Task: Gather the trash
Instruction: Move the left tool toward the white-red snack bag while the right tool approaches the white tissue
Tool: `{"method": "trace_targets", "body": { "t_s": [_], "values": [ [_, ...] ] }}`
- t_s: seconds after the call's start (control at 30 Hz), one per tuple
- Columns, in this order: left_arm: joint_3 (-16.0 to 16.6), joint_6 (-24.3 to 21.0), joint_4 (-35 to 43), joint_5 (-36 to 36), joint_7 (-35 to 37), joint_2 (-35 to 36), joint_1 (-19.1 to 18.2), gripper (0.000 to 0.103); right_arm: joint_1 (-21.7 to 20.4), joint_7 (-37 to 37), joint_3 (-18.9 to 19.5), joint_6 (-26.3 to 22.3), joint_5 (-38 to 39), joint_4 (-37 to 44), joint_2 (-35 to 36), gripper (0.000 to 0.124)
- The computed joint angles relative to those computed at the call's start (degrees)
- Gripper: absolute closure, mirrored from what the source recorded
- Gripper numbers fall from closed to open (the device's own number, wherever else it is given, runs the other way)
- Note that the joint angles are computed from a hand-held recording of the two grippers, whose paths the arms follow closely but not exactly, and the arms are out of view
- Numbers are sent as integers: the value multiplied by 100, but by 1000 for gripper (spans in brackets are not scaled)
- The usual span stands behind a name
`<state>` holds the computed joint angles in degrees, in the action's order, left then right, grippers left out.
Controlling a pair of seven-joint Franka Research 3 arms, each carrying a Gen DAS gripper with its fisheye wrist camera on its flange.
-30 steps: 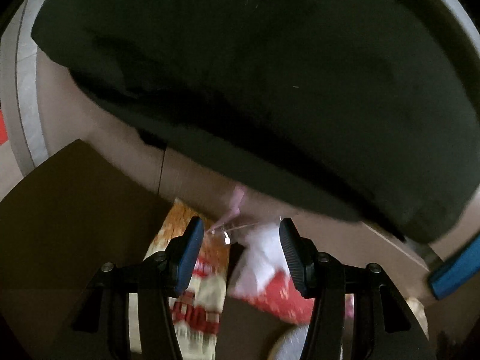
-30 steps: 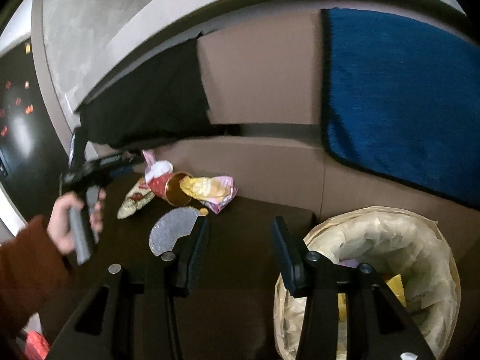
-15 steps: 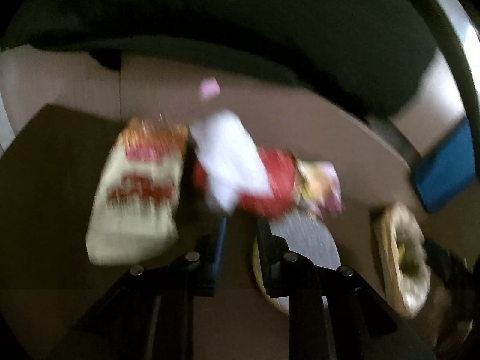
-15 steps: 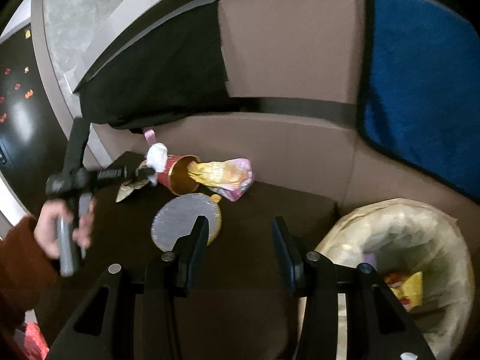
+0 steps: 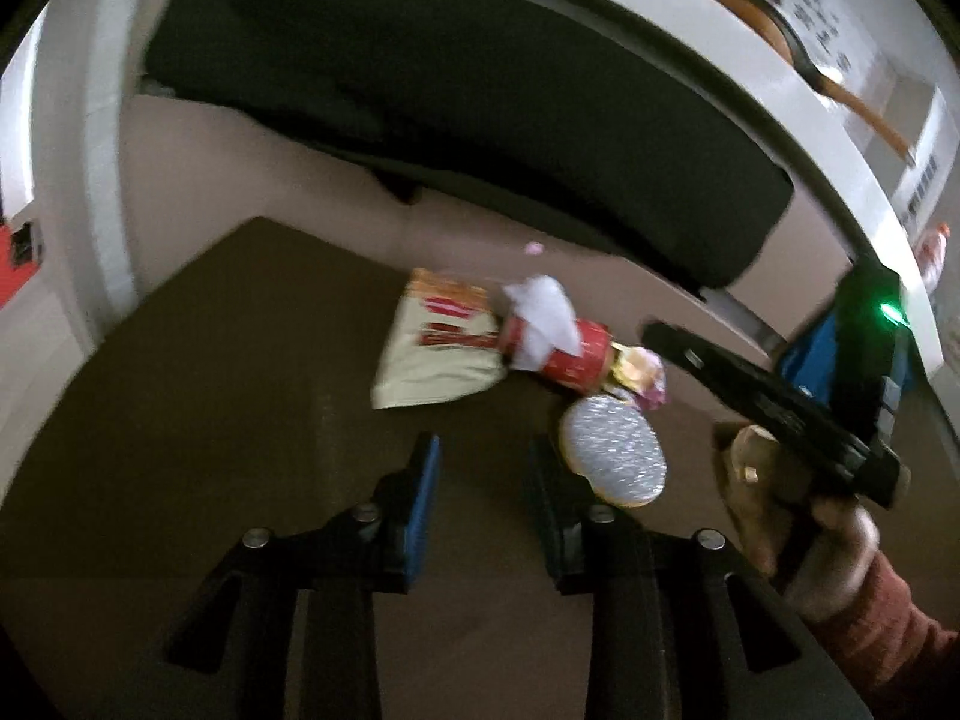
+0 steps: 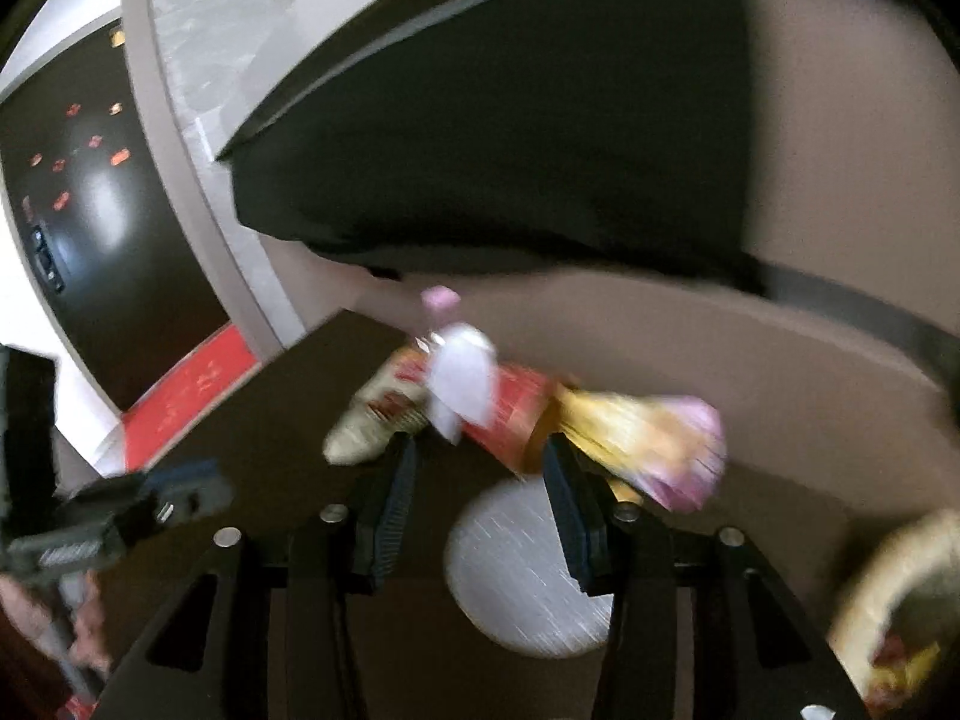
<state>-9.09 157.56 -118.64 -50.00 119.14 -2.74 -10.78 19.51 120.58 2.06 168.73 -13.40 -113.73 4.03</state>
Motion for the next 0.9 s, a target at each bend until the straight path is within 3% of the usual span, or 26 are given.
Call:
{"method": "trace_targets", "body": {
  "t_s": [0.07, 0.2, 0.3, 0.43, 0.53, 0.77, 0.9],
  "values": [
    [93, 61, -202, -89, 76, -163, 60, 71, 260, 852, -210, -220, -879, 683, 510, 81],
    [314, 328, -603, -386, 478, -469, 42, 70, 749, 1444, -647, -811, -1372, 2056, 1506, 81],
    [433, 552, -776, -611, 652, -513, -14, 70, 868, 1247, -752, -1584, -1190, 3288, 2355, 81],
    [553, 253, -821, -752, 702, -469, 45, 70, 805, 579, -720, -2458, -715, 4463, 3151, 85],
    [546, 158, -844, -863, 720, -452, 109, 70, 676, -77, -596, -2472, -414, 4450, 3145, 114],
    [436, 27, -813, -1340, 726, -374, 131, 70, 411, -1016, -275, -2146, 410, 2641, 1833, 114],
    [320, -2, -845, -1436, 873, -469, 44, 70, 158, -1668, 93, -1928, 1250, 1526, 999, 117]
  ]
}}
